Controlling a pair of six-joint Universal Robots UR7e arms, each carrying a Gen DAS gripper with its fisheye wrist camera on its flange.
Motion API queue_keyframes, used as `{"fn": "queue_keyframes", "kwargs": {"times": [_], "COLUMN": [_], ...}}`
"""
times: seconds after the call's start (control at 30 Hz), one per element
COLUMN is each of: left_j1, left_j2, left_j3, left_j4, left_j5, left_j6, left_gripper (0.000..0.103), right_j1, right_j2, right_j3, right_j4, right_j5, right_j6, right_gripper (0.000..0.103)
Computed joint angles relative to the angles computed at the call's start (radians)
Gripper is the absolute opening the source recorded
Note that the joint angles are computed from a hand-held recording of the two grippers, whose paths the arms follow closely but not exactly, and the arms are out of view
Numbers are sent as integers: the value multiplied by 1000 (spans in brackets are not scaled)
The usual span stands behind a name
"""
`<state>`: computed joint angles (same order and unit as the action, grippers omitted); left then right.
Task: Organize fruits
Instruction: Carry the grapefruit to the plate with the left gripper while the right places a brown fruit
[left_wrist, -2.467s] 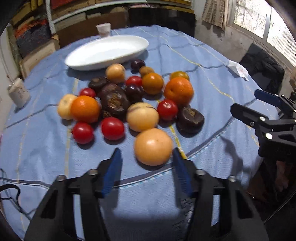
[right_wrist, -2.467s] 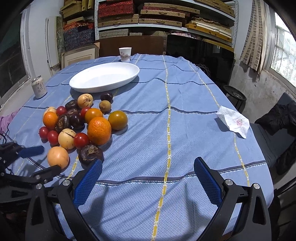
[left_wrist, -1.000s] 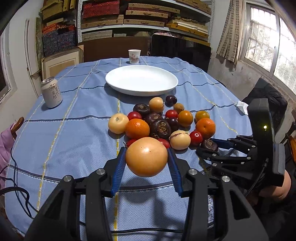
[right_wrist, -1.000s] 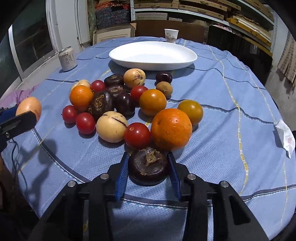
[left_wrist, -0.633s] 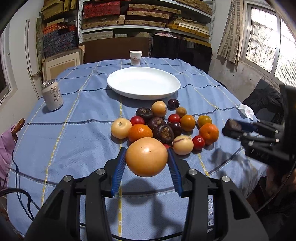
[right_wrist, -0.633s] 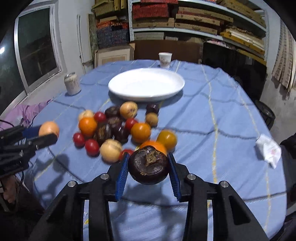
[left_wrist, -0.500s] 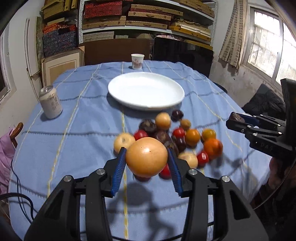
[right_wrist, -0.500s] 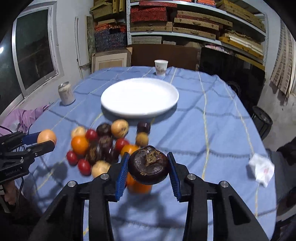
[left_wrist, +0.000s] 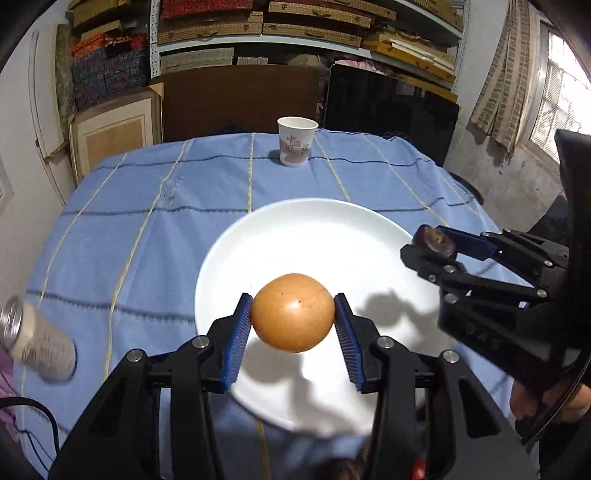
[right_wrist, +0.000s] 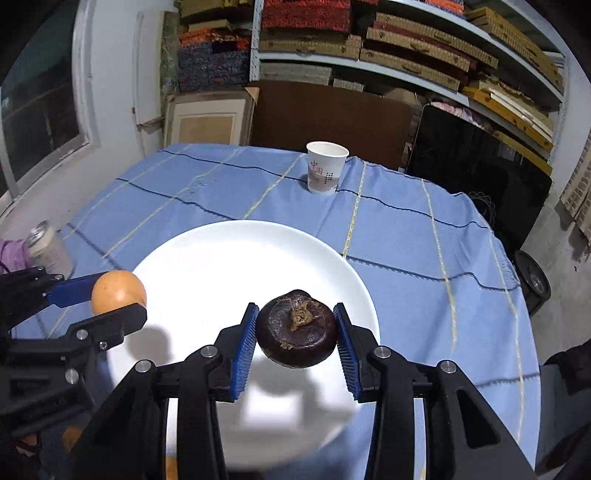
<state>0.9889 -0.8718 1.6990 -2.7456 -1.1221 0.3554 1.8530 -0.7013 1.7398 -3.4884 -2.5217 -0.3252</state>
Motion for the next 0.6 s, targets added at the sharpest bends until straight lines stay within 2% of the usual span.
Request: {"fn": "queue_keyframes", "kwargs": {"times": [0.1,0.17,0.23,0.27,0.3,0.43,0.53,0.57,0.6], "left_j1": [27,43,51,49,46,27,8,-4,-12], "left_j2": [82,117,125,118,102,14,-116,-161,-201], "left_j3": [-117,-167,-173,-163,-141,-53,91,149,201], "left_j4": [75,105,83,64,29,8,-24,-36,-49], "left_j5": [-6,-9,-8,-12,-16,-13,-25,-15,-5], "left_j6": [-34,-56,-57,-56,-44,-52,-37,-22,-7], "left_gripper": [44,47,70,74,77,77,79,82,89], "right_j1": [-33,-39,-31,-28,-22,24,78,110,131], "right_j2": [16,29,34,31,22,-49,-99,-113,-119], "right_j3": [-44,-59,-60,-57,-44,69,186,245,284], "right_j4": [30,9,-33,-44,-55,-99,-115,-125,-129], "right_j5": [18,7,-2,-5,-7,-5,-24,-49,-69], "right_j6": [2,-31,-65,-73,-70,-13,36,66,91], "right_gripper": [42,52,60,60,60,60,60,61,65]}}
